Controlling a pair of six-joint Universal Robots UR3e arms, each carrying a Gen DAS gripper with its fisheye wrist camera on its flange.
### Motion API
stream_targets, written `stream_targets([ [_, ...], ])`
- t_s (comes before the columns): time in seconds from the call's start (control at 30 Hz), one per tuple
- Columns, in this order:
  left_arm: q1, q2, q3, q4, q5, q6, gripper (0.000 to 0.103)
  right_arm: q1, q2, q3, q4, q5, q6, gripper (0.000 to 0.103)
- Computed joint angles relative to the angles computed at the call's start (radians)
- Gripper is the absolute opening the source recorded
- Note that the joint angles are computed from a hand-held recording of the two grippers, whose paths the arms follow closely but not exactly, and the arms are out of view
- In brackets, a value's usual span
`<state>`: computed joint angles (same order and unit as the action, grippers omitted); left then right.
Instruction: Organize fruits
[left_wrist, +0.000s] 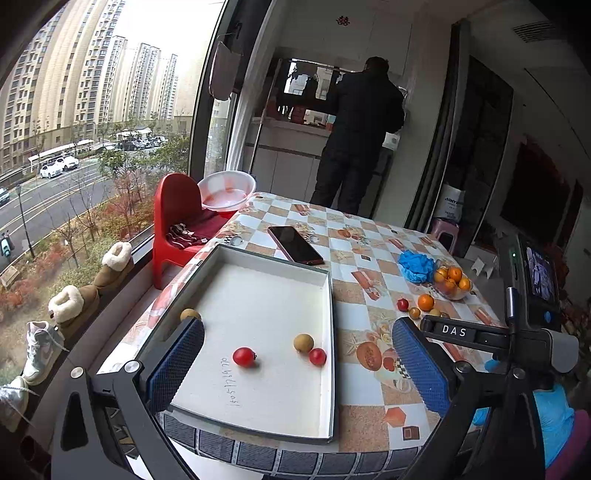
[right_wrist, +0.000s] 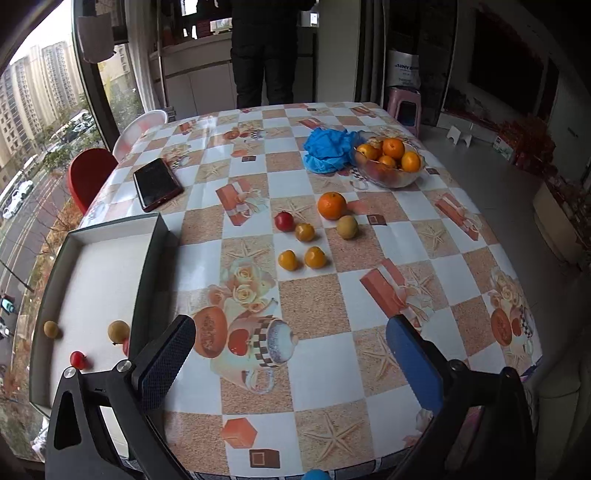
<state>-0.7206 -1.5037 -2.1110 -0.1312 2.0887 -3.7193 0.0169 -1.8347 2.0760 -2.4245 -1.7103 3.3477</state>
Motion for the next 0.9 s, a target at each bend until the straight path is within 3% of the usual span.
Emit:
stream_targets([
  [0.2, -0.006, -0.046, 0.026, -0.012, -0.005, -0.030, 0.102, -0.182, -0.037, 0.111, -0.003, 0.086, -0.015, 0.103],
  [0.47, -0.091, -0.221, 0.169, -0.068, -0.009, -0.026, 0.102, -0.388, -0.130, 0.254, -0.070, 0.246, -0.202, 0.103],
  [0.63, -0.115, -0.386, 0.386, -0.197, -0.079, 0.002, 0.102, -0.623, -0.208, 0.340, -0.029, 0.391, -0.357, 0.103],
  [0.7, -0.137, -0.469, 0.508, -0.273, -0.067, 0.046, 0.102, -0.709, -0.200, 0.344, -0.005, 0.438, -0.415, 0.103],
  [0.77, -0.148, -0.540, 0.621, -0.355, -0.051, 0.063, 0.102, -0.764, -0.180, 0.340, -0.009, 0.468, -0.463, 0.103],
  [0.9, -0.106, -0.638, 0.796, -0.477, -0.139, 0.047, 0.102, -0.801, -0.099, 0.309, -0.045, 0.489, -0.539, 0.103],
])
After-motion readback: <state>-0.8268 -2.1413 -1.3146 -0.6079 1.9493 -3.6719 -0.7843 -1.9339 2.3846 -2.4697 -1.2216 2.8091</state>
